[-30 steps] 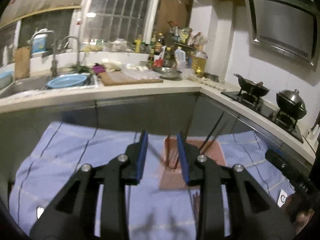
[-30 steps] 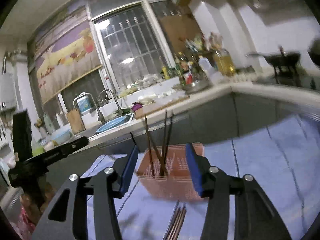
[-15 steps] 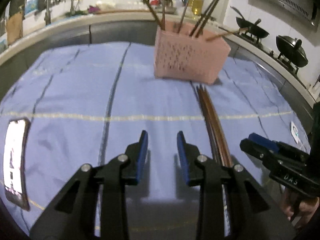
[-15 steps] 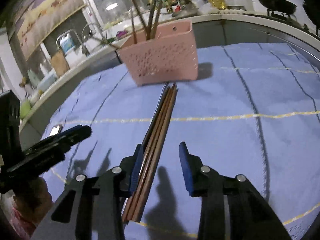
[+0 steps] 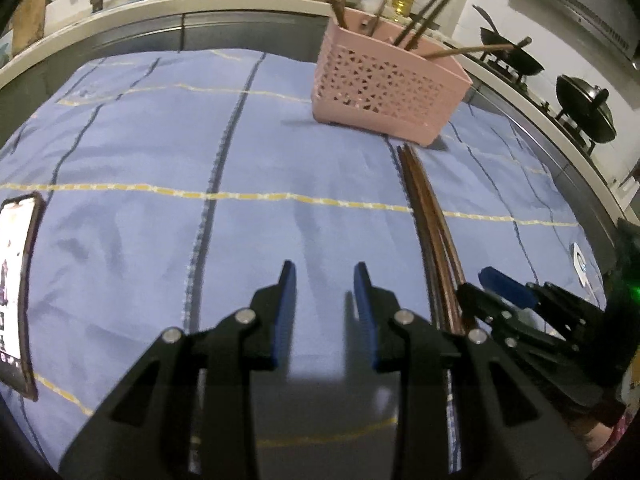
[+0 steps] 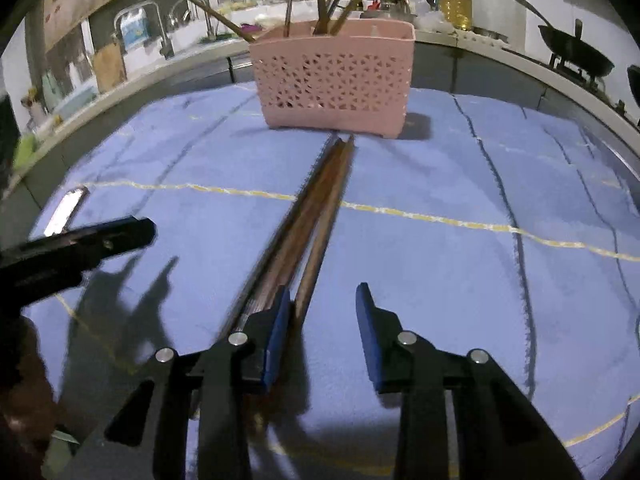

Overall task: Organize utensils
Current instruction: 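Bring both open tools back to the remaining chopsticks on the cloth, then close the right tool on a brown chopstick while the left grasps a dark one, then lift both chopsticks upright and carry them over the pink basket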

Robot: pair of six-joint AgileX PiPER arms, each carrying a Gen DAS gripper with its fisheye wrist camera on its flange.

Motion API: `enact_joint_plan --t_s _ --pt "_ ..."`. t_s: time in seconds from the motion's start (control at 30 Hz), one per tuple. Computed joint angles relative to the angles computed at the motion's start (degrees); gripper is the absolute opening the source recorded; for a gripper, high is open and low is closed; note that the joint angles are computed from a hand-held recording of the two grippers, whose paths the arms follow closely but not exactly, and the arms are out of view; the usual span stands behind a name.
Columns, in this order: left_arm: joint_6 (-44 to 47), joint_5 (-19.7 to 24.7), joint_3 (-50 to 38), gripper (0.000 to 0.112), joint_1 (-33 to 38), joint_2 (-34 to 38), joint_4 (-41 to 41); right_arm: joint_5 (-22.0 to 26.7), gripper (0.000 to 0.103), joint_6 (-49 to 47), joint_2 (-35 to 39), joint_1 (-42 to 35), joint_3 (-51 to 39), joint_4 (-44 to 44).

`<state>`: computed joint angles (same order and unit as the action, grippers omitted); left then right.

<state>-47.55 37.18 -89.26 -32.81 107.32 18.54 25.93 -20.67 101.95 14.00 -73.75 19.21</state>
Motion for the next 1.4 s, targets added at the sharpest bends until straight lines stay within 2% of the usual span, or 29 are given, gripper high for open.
enact_joint_plan --t_s 0.13,0.2,0.23,0.3,0.4,0.5,0.7,0.9,1.03,1.1,1.13,1.17,1.27,1.4 --pt "2.08 1.38 -2.66 0.028 -1.18 1.44 -0.98 1.42 0.031 -2.04 0.17 -1.03 -0.48 2.51" --pt "3.78 2.16 -4.47 0.028 -1.57 2.57 -2.68 0.32 0.03 -2.3 -0.36 -0.38 0.5 1.2" --pt "4.8 2.69 -5.49 0.028 -1.77 3.2 -3.59 -0.35 0.024 -2.41 -0.76 -0.15 1.12 0.55" --pt "6.43 3.9 -7.57 0.028 -2.25 4.47 -4.77 -1.01 0.007 -4.15 -0.88 -0.92 1.57 1.58" --pt "8.91 5.57 -10.47 0.028 -2.73 6.25 -6.97 -0.57 0.007 -4.59 -0.59 -3.98 1.26 4.15" --pt "10.46 6.55 -12.5 0.028 -3.23 7.77 -8.21 1.43 0.007 -9.86 -0.97 -7.58 1.89 10.97" --pt "12.87 10.27 -17.83 0.028 -5.05 11.71 -9.08 -0.44 0.007 -16.9 -2.88 -9.03 5.77 17.36" --pt "9.98 13.54 -20.8 0.028 -7.52 13.77 -1.76 0.13 0.007 -21.05 -2.54 -10.1 6.03 22.16" --pt "8.59 18.25 -26.45 0.028 -9.39 17.29 3.77 0.43 0.007 -21.75 -2.61 -10.1 6.07 23.03" --pt "8.75 19.52 -28.34 0.022 -9.43 18.38 4.69 1.21 0.007 -22.2 -2.67 -10.22 5.97 23.16" --pt "8.79 19.44 -28.27 0.01 -8.93 18.22 4.28 1.79 0.007 -22.45 -2.81 -10.4 5.99 23.2" --pt "9.06 18.79 -27.33 0.007 -8.37 17.58 3.25 2.25 0.007 -22.54 -2.82 -10.54 5.92 23.22" --pt "9.65 16.75 -22.9 0.006 -6.16 14.59 0.03 5.35 0.007 -23.05 -2.99 -12.0 5.5 23.58" --pt "10.04 10.71 -9.63 0.007 -4.81 6.63 -1.19 11.73 0.007 -25.51 -4.38 -15.49 6.26 24.06"
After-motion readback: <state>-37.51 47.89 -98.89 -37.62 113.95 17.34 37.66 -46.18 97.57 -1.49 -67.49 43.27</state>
